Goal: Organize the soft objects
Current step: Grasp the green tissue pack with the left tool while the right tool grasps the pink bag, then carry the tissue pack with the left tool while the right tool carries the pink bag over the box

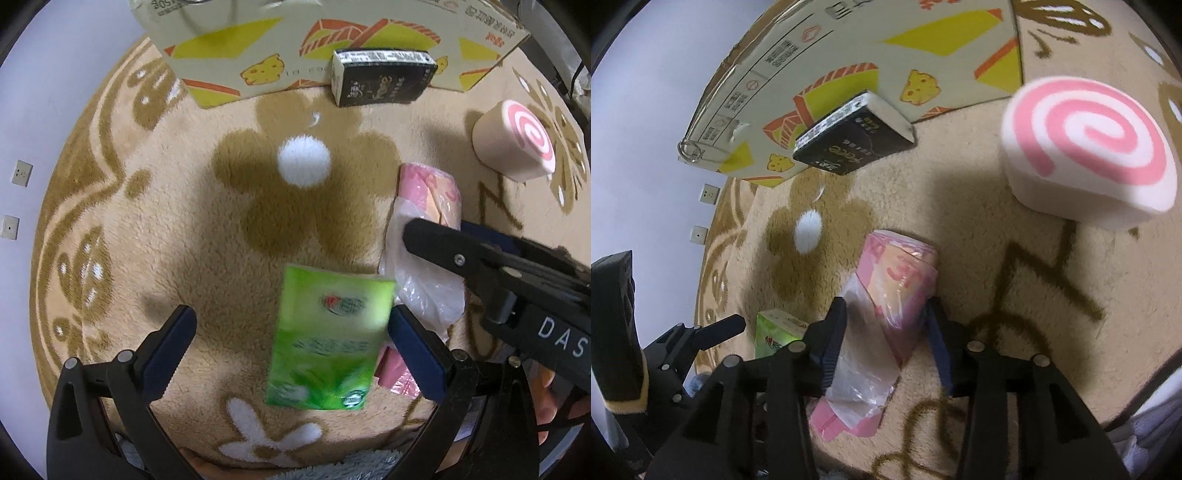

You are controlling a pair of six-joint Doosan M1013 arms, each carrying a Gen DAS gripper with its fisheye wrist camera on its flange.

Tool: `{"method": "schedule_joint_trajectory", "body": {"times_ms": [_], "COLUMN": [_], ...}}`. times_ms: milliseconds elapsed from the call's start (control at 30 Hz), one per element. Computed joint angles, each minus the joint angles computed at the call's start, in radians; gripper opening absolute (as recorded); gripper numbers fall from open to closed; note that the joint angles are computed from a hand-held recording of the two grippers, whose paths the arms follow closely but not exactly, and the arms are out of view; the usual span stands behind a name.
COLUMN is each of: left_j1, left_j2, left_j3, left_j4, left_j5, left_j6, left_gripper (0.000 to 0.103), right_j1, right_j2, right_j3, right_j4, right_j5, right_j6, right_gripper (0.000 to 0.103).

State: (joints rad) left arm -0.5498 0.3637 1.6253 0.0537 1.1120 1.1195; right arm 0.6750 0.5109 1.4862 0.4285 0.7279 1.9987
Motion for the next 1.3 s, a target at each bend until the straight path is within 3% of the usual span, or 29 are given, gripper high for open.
{"method": "schedule_joint_trajectory", "body": {"times_ms": [67,233,300,367,400,600,700,933,1133,1300], "left_j1": [-0.004,-0.004,-0.006,-0.003,-0.001,-0.007,-0.017,-0.047,-0.074,-0.088], "left_j2": [0.006,0.001,0.0,-0.007,-0.009,-0.027,-0.048,-0.109,-0.152,-0.17], "left_j3": [-0.004,0.026,0.034,0.045,0.048,0.065,0.075,0.112,0.127,0.102], "left_j4": [-0.003,-0.042,-0.036,-0.04,-0.044,0.0,0.047,0.226,0.377,0.459], "left_j5": [0.006,-0.028,-0.034,-0.041,-0.049,-0.088,-0.116,-0.209,-0.272,-0.267], "left_j6": [0.004,0.008,0.002,0.006,0.009,-0.01,-0.051,-0.212,-0.352,-0.441], "left_gripper": [0.1,0.08,0.06,0.052,0.052,0.052,0.052,0.052,0.052,0.052], "right_j1": [0.004,0.016,0.017,0.022,0.025,0.039,0.044,0.06,0.046,0.046], "right_j2": [0.007,0.024,0.026,0.028,0.026,0.012,-0.003,-0.046,-0.096,-0.128], "right_j3": [-0.015,-0.042,-0.045,-0.052,-0.05,-0.037,-0.03,-0.024,0.002,0.003], "right_j4": [-0.018,-0.076,-0.089,-0.12,-0.141,-0.206,-0.255,-0.442,-0.486,-0.553], "right_j5": [0.01,0.026,0.03,0.038,0.035,-0.023,-0.042,-0.084,-0.13,-0.157], "right_j6": [0.004,0.047,0.052,0.061,0.072,0.122,0.131,0.227,0.243,0.267], "right_gripper": [0.056,0.056,0.056,0.052,0.045,0.025,0.02,0.017,0.016,0.016]}}
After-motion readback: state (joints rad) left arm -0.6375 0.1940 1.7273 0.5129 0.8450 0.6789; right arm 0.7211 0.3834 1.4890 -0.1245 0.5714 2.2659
